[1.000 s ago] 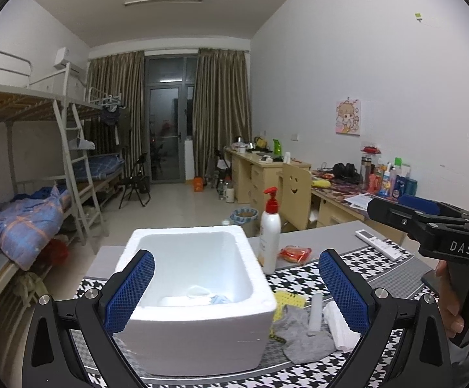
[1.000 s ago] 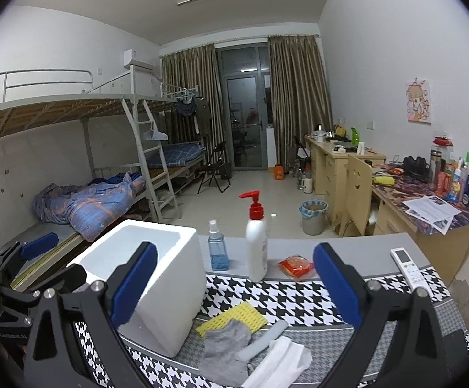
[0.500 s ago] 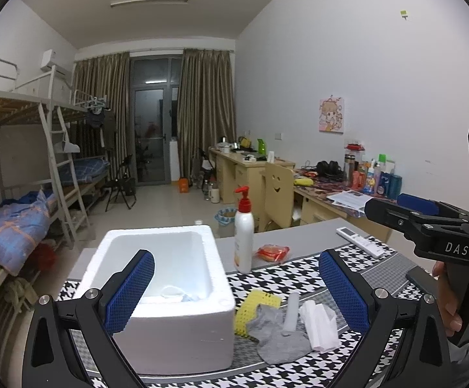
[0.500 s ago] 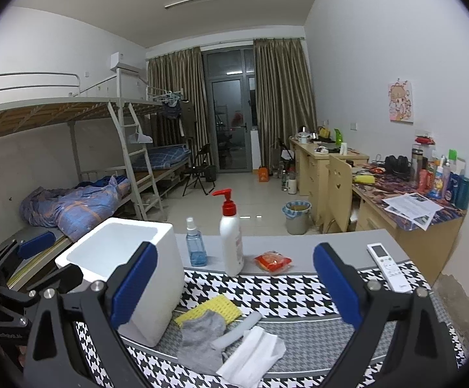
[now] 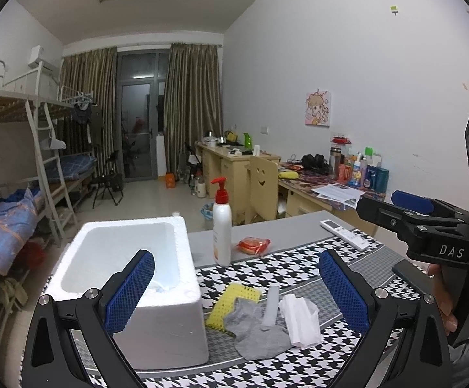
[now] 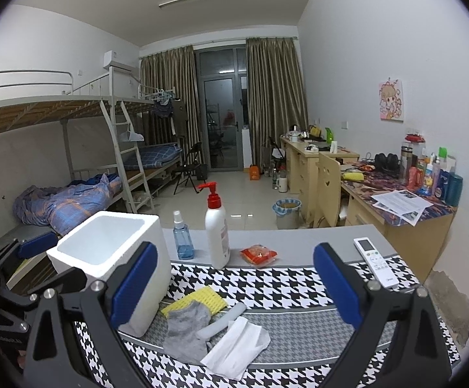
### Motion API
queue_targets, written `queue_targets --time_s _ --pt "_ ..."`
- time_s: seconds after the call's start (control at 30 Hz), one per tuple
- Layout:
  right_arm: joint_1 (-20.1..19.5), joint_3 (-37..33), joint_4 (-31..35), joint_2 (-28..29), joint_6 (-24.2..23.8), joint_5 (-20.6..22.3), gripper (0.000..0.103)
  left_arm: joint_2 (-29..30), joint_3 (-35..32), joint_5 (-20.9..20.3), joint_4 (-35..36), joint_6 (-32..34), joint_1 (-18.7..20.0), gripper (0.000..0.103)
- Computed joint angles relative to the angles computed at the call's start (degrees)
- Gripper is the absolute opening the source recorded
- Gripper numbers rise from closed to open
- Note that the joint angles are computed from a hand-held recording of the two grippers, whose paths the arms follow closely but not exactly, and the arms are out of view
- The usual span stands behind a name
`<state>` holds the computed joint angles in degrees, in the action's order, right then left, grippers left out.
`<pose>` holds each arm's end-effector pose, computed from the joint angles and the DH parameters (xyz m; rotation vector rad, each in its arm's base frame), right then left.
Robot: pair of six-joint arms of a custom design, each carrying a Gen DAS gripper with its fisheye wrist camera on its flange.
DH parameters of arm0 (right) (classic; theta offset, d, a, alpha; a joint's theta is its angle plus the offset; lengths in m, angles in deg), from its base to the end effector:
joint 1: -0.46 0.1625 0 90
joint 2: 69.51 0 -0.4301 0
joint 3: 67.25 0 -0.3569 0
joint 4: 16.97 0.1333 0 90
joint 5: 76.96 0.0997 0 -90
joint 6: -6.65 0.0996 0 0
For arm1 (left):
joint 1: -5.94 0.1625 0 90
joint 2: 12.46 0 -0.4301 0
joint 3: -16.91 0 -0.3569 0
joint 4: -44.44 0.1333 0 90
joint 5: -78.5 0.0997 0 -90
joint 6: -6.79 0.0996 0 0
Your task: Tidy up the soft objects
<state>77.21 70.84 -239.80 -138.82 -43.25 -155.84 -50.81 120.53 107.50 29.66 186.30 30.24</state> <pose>0.0539 -0.4366 0.2790 0.8750 -2.1865 1.3725 -0.3107 -0.3821 0.0045 0.7999 2.1213 -1.3807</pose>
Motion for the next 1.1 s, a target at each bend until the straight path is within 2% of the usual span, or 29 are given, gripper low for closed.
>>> queue_targets --time_s 0.27,1.1 --pt "-1.20 0.46 -0.86 0.01 0.26 -0.23 0.099 0.43 0.11 1.63 -0.47 -0.28 0.07 0.102" --pt "-4.10 1.61 -2.47 0.56 -1.14 -0.81 0.099 5.52 -4.02 4.03 6.28 -6.29 1.10 0.102"
